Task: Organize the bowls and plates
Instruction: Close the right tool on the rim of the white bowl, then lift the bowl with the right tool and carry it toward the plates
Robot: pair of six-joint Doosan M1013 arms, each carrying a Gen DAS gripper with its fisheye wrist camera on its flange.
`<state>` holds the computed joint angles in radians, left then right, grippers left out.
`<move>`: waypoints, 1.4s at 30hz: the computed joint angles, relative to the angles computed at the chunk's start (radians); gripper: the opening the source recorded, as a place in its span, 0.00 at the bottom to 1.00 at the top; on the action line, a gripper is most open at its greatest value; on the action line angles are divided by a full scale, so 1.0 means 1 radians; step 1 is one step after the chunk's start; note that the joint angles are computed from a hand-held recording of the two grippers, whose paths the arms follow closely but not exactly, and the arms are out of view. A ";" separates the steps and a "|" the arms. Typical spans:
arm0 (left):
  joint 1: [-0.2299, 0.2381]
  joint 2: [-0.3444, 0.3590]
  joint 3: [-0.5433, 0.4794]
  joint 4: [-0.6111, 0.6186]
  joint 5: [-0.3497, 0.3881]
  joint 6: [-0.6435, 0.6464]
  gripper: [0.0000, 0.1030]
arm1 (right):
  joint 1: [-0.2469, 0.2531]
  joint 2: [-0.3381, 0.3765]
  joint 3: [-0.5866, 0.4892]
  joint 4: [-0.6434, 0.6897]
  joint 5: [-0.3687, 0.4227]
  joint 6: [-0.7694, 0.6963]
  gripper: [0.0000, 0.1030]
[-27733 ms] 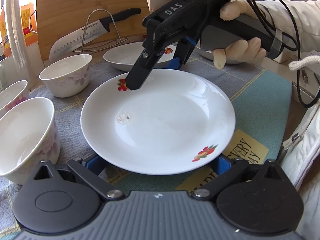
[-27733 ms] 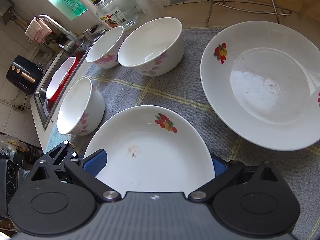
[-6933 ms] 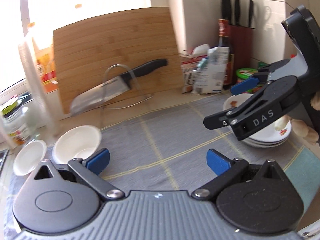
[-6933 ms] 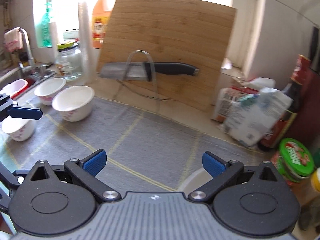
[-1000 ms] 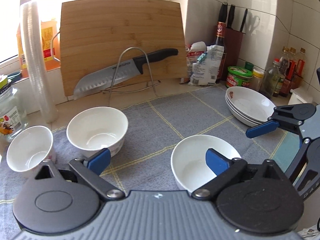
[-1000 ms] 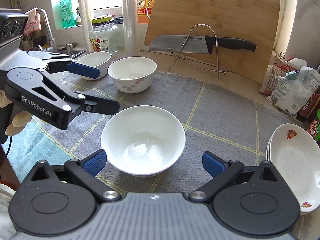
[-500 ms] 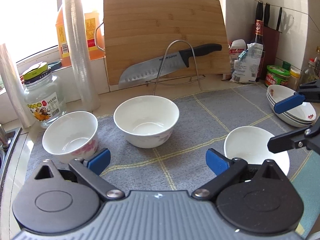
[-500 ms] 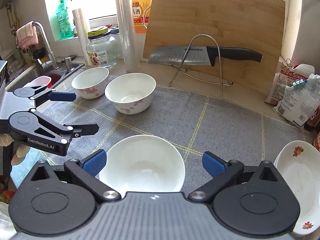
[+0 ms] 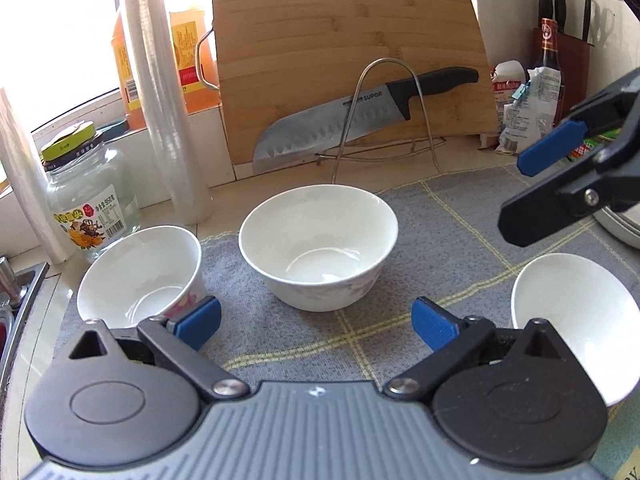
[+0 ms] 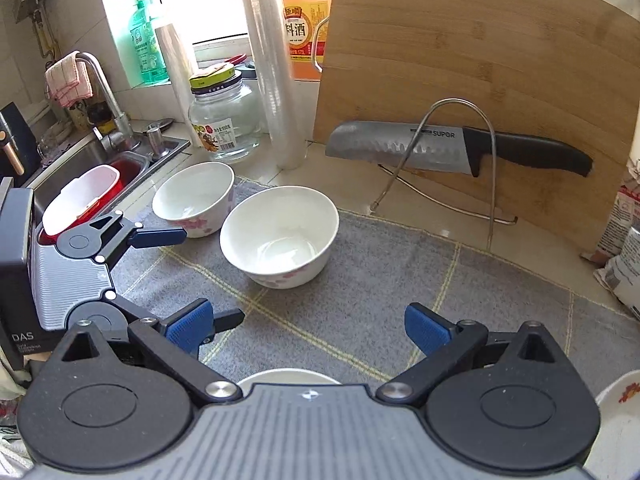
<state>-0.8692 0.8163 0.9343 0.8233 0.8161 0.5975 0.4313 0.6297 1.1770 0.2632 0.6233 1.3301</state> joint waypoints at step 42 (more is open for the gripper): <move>0.034 0.059 -0.089 -0.048 -0.028 0.077 0.86 | -0.014 0.313 -0.500 0.087 0.347 -0.104 0.89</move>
